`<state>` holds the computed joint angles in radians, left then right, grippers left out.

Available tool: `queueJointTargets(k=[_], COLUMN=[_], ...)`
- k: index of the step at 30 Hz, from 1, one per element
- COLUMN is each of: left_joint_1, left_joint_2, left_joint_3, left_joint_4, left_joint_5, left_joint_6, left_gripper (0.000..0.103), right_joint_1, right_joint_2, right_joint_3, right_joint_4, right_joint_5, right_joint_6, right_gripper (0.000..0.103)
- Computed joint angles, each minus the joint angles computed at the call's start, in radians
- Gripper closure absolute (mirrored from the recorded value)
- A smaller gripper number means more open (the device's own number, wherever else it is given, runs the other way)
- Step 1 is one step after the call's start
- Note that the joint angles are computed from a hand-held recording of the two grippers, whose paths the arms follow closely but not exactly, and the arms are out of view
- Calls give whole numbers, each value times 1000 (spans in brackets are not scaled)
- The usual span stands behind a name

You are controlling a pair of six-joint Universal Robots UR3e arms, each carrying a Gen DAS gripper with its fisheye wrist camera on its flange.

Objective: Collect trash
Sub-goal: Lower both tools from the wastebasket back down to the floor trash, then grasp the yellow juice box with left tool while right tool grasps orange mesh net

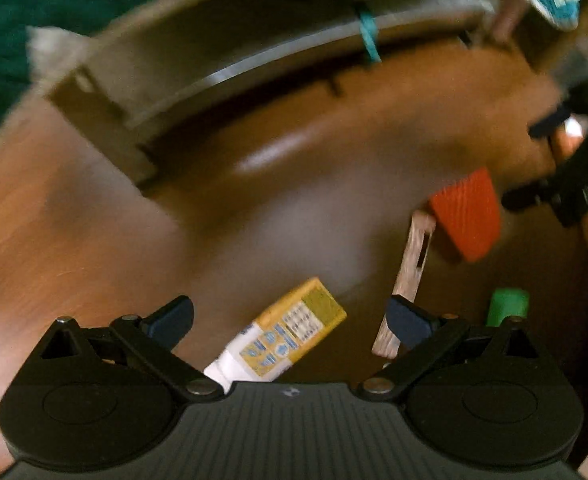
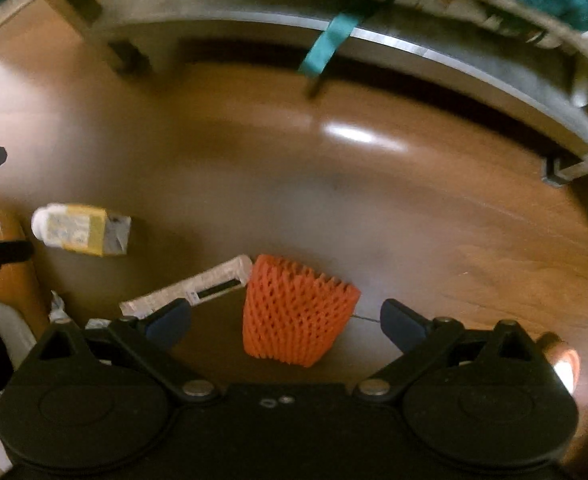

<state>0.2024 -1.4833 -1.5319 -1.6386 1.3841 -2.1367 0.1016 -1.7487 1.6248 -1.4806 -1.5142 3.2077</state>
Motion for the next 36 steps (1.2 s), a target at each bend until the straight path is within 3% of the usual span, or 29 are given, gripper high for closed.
queueJointTargets(k=[7,15,18,22,24,28,32,36], left_joint_1=[-41,-52,-39,-44,-42,-35,-42,-48], left_joint_2=[53,-40,-63,-88,-93,-83,-69,-40], left_joint_3=[-271,-333,-338,-340,-335,-338,-344,-336], left_joint_4=[219,320,338,358,350,335,330,293], left_joint_5=[65,109,97,96,85,65,73,74], left_joint_6=[121,56,24,-16,-28,-45,-69,-74], left_gripper=[0,1,3,20,23,31,37,42], right_joint_1=[29,32,26,23,20,11,12,31], right_joint_2=[65,148,157,162,156,145,119,85], right_joint_3=[104,167,186,189,189,182,166,132], right_joint_4=[-94,-165,-177,-173,-168,-147,-109,-62], right_joint_5=[11,-1,-13,-22,-26,-24,-27,-54], right_joint_6=[-10,68,82,109,116,129,139,147], right_gripper=[3,9,18,30,35,56,91,94])
